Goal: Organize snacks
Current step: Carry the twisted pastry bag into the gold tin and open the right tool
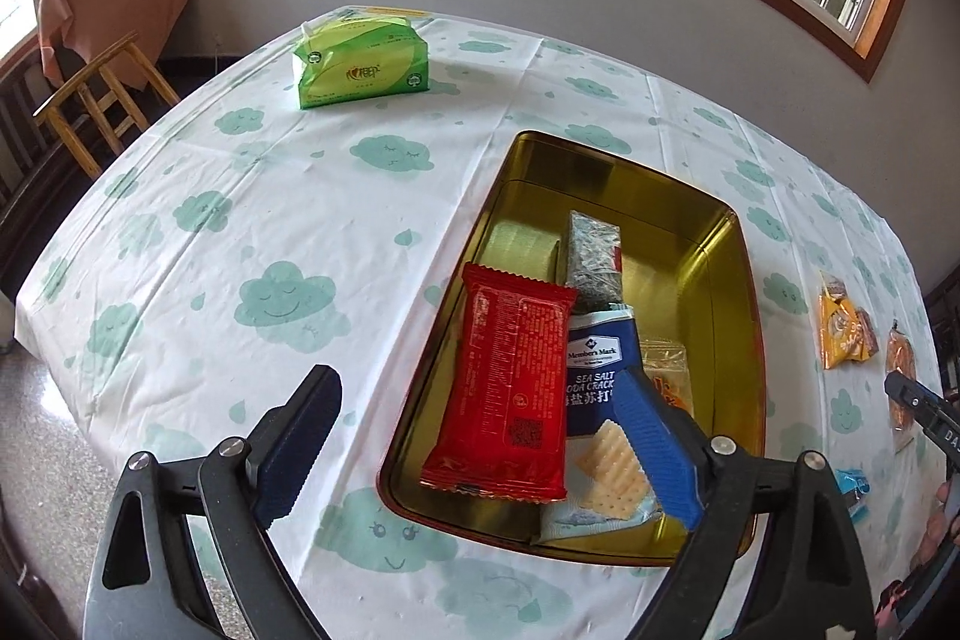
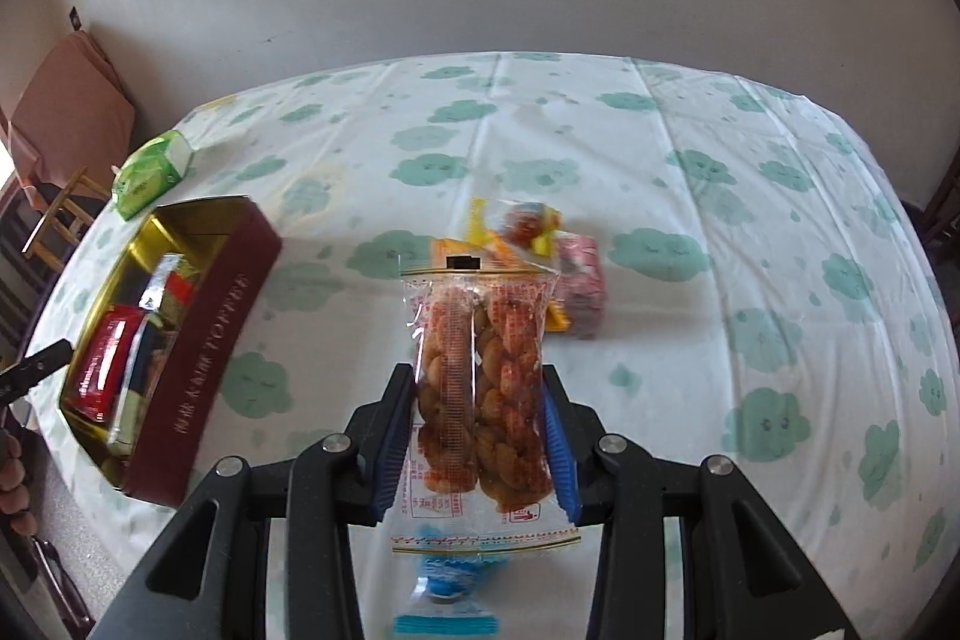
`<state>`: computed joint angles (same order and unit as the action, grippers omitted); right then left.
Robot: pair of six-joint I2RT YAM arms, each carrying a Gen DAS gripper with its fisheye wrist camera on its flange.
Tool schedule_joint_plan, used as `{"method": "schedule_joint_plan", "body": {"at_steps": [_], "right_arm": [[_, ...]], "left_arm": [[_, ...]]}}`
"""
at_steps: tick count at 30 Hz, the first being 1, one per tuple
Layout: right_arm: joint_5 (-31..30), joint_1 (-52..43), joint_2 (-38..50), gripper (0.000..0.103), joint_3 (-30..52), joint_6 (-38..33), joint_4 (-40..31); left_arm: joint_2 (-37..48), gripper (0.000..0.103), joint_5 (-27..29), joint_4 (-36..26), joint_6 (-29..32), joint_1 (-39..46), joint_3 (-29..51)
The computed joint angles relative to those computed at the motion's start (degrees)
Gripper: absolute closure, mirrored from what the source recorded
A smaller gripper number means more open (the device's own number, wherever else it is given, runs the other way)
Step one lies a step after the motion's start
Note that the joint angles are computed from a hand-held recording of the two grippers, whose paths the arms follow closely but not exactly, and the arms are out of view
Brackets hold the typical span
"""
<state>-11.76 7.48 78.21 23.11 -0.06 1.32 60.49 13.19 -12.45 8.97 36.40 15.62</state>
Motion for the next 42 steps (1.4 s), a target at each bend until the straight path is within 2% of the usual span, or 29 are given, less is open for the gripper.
{"method": "schedule_joint_plan", "body": {"at_steps": [3, 7, 16, 28, 42], "right_arm": [[0.6, 9.0, -2.3, 0.063, 0.1, 5.9, -0.6], [2.7, 20.4, -2.1, 0.063, 1.6, 12.5, 0.3], [7.0, 36.1, 6.4, 0.063, 7.2, 20.0, 3.8], [8.8, 41.1, 15.5, 0.063, 12.0, 20.8, 5.6], [12.9, 44.3, 20.0, 0.062, 15.4, 20.2, 6.0]], "left_arm": [[-0.2, 0.011, 2.8, -1.5, 1.6, 4.4, 0.4], [-1.1, 0.01, 3.3, -2.7, 3.8, 8.5, 0.5], [-0.2, 0.009, 3.2, -3.2, 8.1, 15.7, 0.5], [-0.3, 0.009, 1.9, -2.6, 10.9, 18.8, -0.1], [0.9, 0.009, 1.4, -2.1, 11.1, 18.6, 0.2]]}}
